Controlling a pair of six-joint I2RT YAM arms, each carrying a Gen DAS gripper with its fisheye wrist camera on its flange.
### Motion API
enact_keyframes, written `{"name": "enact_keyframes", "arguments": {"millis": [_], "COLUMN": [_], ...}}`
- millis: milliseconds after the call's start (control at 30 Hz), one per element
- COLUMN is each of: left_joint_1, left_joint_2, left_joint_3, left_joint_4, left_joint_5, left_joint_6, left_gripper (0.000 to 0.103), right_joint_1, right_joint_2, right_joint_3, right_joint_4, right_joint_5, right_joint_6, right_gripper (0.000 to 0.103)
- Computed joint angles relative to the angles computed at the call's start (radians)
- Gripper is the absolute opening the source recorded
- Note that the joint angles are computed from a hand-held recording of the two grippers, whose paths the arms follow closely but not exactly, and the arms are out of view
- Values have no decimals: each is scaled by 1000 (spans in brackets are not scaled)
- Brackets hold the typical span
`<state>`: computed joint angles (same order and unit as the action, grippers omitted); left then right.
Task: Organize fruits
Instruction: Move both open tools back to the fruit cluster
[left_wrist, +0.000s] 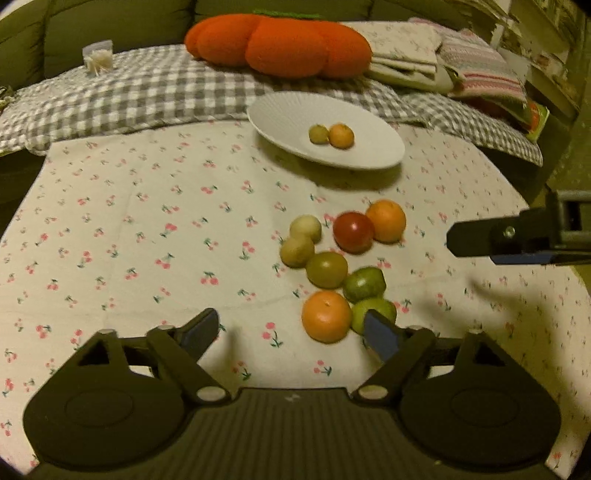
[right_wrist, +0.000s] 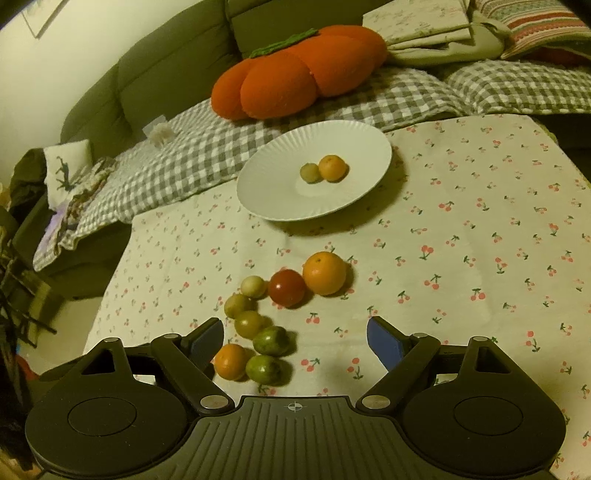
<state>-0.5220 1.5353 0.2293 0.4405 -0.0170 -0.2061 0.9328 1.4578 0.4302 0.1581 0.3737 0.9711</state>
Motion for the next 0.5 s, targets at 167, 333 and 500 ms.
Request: {"name": "enact_keyframes", "arguments": {"millis": [167,333,500], "left_joint_1": [3,0,8], "left_joint_2": [55,91,139], "left_joint_3": [4,11,15], "left_joint_4": [45,88,151], "left_joint_5": [36,49,82], "left_joint_6": [6,12,11], "left_gripper": [72,64,57], "right_joint_1": [-12,-5,-6], "right_joint_2": [41,68,98], "right_joint_3": [3,11,20], "right_joint_4": [19,33,47], "right_joint_5": [-19,-23,-37], "right_joint_6": [-1,-8,-8], "right_gripper": [86,85,85]}}
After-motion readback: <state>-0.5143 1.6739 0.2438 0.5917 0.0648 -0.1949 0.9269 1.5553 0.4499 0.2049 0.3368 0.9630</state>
